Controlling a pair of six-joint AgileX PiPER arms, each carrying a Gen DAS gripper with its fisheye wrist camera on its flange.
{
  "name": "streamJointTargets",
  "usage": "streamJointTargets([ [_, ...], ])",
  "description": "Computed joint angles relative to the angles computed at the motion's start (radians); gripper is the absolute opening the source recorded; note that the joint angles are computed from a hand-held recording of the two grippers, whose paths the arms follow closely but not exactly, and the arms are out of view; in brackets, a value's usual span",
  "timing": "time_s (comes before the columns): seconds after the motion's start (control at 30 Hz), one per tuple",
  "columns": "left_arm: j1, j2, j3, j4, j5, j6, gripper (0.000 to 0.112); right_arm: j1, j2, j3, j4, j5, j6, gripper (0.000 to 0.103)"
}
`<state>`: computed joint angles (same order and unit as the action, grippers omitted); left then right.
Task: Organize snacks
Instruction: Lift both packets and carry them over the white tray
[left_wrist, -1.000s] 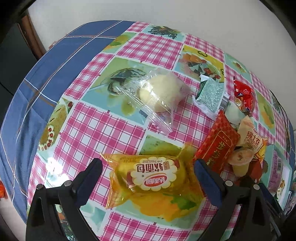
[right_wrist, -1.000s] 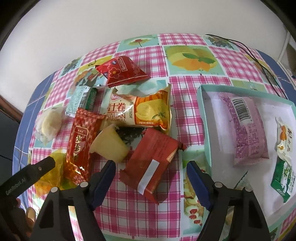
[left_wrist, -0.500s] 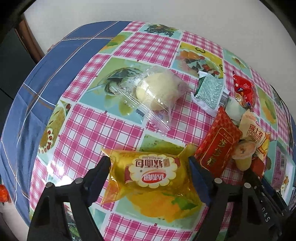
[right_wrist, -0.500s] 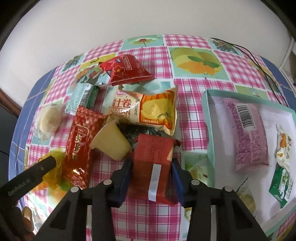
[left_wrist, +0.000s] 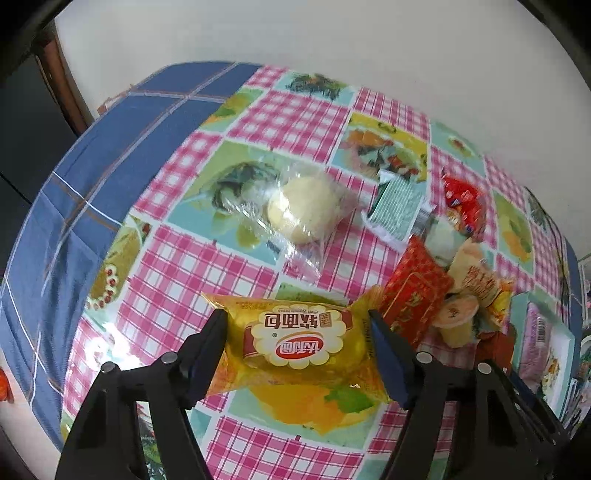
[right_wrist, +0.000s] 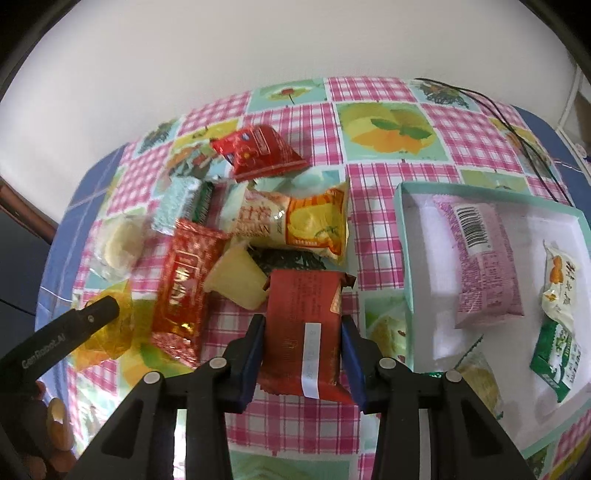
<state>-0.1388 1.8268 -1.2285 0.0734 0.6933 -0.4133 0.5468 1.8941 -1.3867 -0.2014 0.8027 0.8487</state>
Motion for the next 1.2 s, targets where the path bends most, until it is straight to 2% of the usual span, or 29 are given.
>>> streamJointTargets([
  [0.5,-0.052,-0.155,0.008,0.125,0.036,-0.13,0.075,0.026,-0.127,0.009,-0.002,0.006,0.02,0.042],
  [0.83,-0.13,-0.146,-0.005,0.173,0.064,-0.22,0.075,0.0,-0.149,0.048,0.037,0.002,-0.028,0.042],
  [1.2,-0.269,-0.096,-0.063,0.206,0.107,-0.299,0.075,-0.093,-0.228,0.153,0.053,-0.009,-0.053,0.042],
])
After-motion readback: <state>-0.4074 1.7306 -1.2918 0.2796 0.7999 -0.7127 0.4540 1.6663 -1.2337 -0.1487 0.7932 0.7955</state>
